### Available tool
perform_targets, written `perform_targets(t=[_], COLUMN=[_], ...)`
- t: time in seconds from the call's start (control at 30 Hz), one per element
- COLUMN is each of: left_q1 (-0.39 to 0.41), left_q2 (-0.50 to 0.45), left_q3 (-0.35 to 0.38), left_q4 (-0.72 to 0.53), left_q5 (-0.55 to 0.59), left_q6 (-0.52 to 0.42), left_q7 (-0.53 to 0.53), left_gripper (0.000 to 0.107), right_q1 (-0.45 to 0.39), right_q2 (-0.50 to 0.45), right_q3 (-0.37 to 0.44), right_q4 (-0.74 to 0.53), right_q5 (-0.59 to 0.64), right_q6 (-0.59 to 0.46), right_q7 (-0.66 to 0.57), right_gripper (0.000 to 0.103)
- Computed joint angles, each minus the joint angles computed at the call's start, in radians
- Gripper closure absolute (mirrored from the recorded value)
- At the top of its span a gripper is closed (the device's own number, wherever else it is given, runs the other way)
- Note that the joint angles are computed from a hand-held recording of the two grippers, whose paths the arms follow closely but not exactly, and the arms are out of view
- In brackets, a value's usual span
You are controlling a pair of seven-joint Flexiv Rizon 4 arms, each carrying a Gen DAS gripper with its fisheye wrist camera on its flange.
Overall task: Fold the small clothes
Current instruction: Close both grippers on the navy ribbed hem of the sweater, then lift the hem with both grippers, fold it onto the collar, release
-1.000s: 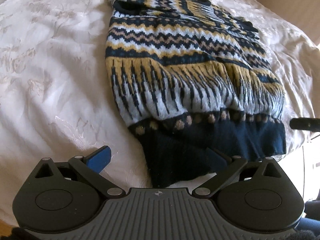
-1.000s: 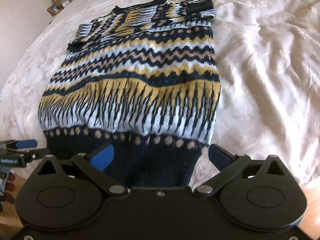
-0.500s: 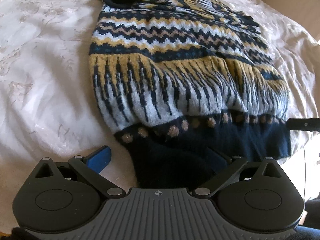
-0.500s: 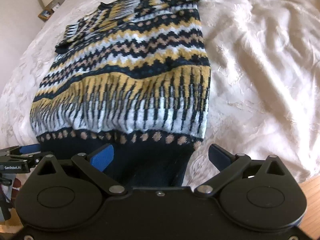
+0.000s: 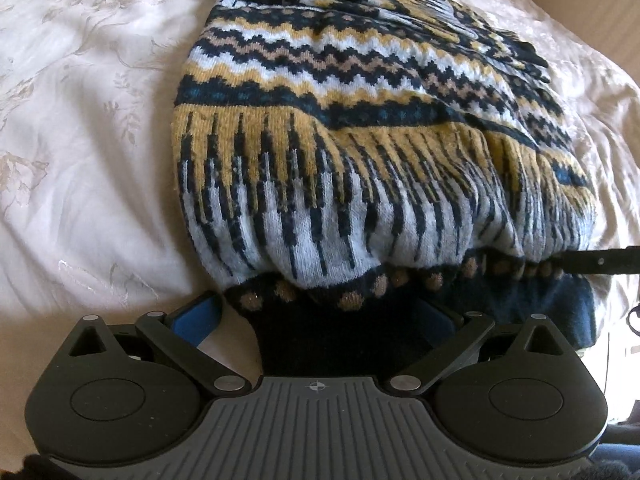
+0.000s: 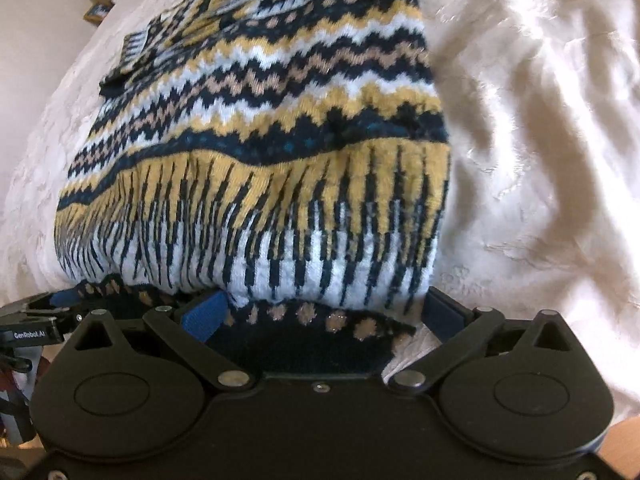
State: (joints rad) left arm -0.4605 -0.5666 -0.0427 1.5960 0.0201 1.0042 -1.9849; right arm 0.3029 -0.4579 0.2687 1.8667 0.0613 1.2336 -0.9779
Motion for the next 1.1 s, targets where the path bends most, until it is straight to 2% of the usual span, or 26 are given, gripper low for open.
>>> perform_targets(t=[0.13,0.23,0.3,0.37,0.47,0.57,0.6,0.67,0.73,0.8,0.83,0.87,0.9,1.1], left_q1=[0.005,0.016,0.023,0.03,0.023,0.013,0.014,0.015,0.029,0.052,0.062,0.075,0.078,0.073], left_q2=[0.001,0.017,0.023,0.025,0.022,0.022,0.022,0.027,0.037,0.051,0.056,0.062,0.064,0.088], left_q3=[-0.007,-0.017,-0.022,-0.029,-0.018,-0.007,-0.008,-0.009,-0.026,-0.053,-0.066,-0.085,-0.092,-0.099], left_q4=[-0.006,0.025,0.043,0.058,0.054,0.056,0.056,0.05,0.066,0.099,0.114,0.132,0.138,0.184], left_q5=[-0.002,-0.014,-0.026,-0.04,-0.057,-0.06,-0.058,-0.046,-0.056,-0.093,-0.11,-0.13,-0.14,-0.183], left_q6=[-0.017,0.012,0.02,0.043,0.045,0.057,0.058,0.034,0.045,0.082,0.103,0.125,0.131,0.218], left_q7=[0.019,0.036,0.045,0.056,0.017,-0.031,-0.032,-0.012,0.014,0.043,0.06,0.091,0.115,0.158], left_gripper=[0.005,0.005,0.005,0.005,0.005,0.007,0.01,0.019,0.038,0.067,0.074,0.086,0.092,0.095], right_q1=[-0.015,-0.031,-0.032,-0.009,-0.025,-0.02,-0.02,-0.026,-0.001,0.039,0.058,0.072,0.081,0.121], right_q2=[-0.004,0.003,0.017,0.033,0.041,0.055,0.057,0.064,0.074,0.09,0.097,0.103,0.11,0.149], right_q3=[0.019,0.04,0.04,0.014,0.029,0.022,0.023,0.035,0.018,-0.016,-0.033,-0.047,-0.057,-0.103], right_q4=[-0.009,-0.013,-0.003,0.012,0.015,0.038,0.043,0.055,0.073,0.102,0.117,0.129,0.142,0.199], right_q5=[0.018,0.057,0.076,0.063,0.112,0.123,0.128,0.148,0.125,0.076,0.053,0.031,0.011,-0.116], right_q6=[-0.012,-0.021,-0.023,-0.027,-0.022,-0.002,0.006,0.026,0.047,0.086,0.11,0.131,0.149,0.191], right_q7=[-0.033,-0.052,-0.048,-0.01,0.009,0.035,0.04,0.039,0.066,0.12,0.155,0.187,0.213,0.349], right_gripper=[0.0,0.001,0.009,0.027,0.044,0.053,0.056,0.082,0.082,0.083,0.083,0.083,0.083,0.083])
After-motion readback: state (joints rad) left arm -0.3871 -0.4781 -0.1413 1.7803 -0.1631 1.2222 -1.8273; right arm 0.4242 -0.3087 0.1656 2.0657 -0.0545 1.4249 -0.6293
